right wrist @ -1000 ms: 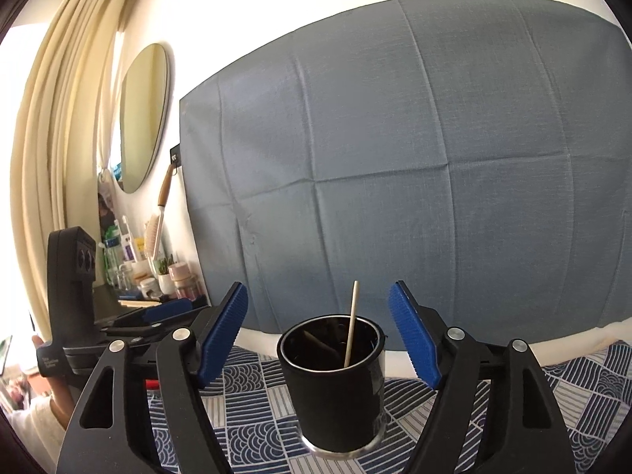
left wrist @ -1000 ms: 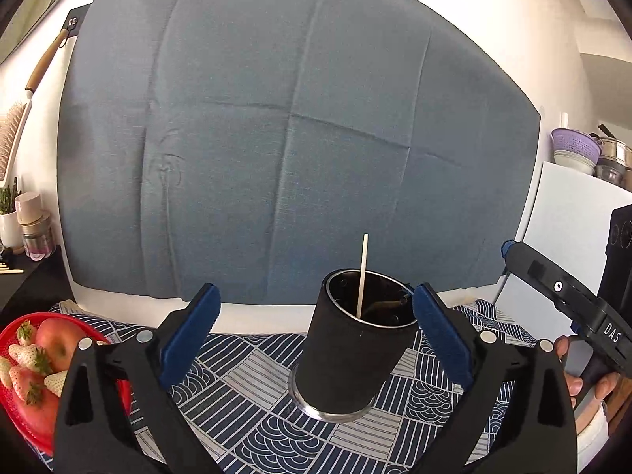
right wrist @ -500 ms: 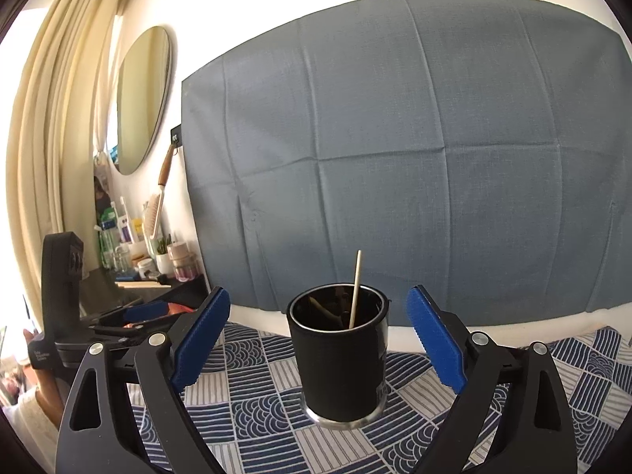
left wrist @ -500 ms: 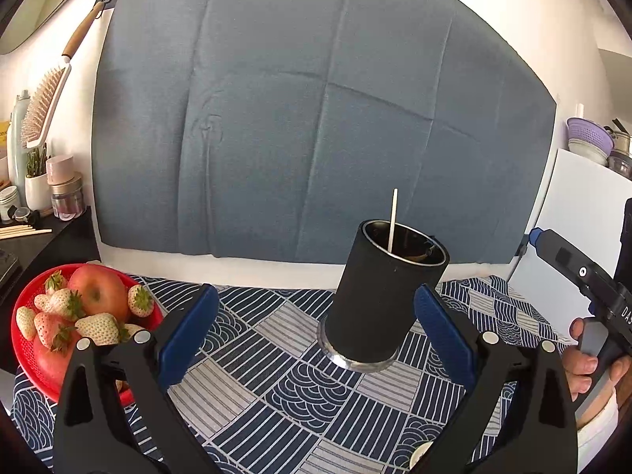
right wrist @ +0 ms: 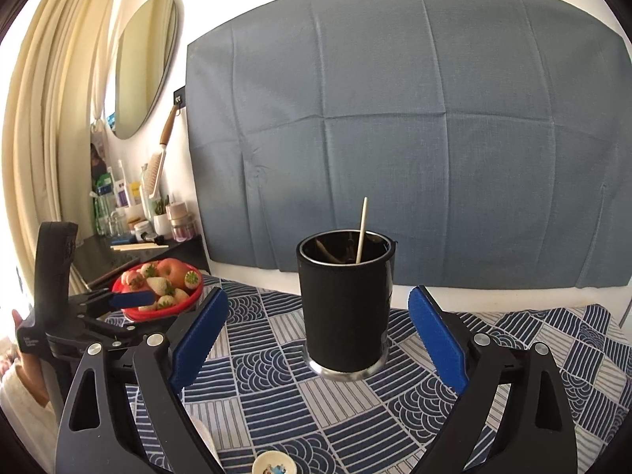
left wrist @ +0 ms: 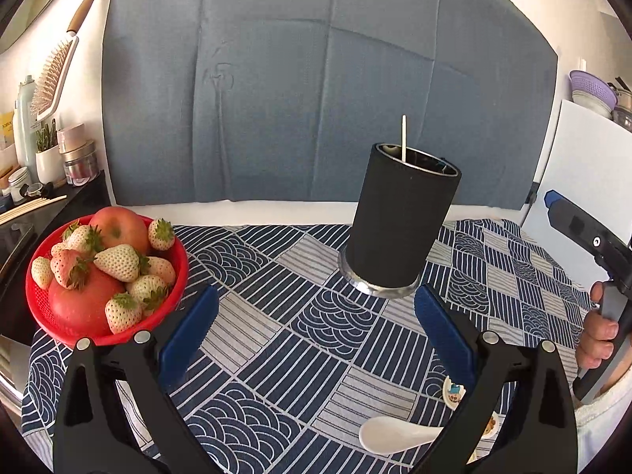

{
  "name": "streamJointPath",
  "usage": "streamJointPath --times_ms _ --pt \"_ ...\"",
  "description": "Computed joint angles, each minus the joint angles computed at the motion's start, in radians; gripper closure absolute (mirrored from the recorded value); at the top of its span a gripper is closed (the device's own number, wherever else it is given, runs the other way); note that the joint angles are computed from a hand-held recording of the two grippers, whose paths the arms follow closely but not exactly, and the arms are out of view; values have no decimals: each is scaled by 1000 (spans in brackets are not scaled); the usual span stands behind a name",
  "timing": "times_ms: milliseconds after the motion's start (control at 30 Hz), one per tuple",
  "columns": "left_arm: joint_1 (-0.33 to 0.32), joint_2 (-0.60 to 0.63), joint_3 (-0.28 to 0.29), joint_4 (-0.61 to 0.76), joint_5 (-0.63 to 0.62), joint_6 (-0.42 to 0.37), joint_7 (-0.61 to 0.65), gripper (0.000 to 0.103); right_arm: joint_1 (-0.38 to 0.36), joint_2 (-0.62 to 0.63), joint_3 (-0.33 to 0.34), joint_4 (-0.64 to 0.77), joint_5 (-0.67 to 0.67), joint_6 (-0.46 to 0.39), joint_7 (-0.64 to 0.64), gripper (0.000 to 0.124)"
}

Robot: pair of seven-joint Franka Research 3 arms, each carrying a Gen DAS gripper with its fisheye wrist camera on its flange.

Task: Organize utensils
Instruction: 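Move the right tool back to the spoon pile and close on a white spoon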

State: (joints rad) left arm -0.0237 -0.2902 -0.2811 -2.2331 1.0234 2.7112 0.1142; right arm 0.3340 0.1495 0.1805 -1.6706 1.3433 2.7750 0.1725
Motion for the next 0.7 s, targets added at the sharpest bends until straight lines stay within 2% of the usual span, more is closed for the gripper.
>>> streamJointPath --times_ms 200,367,700 --pt "-24 -1 6 -29 -61 -12 34 6 0 -23 -12 -53 -61 -10 60 35" --pt "-60 4 34 -55 -194 8 159 6 3 -46 -16 -103 -72 -5 62 35" --pt "-103 21 43 -84 -400 8 344 6 18 -64 -26 -154 -127 -5 78 35"
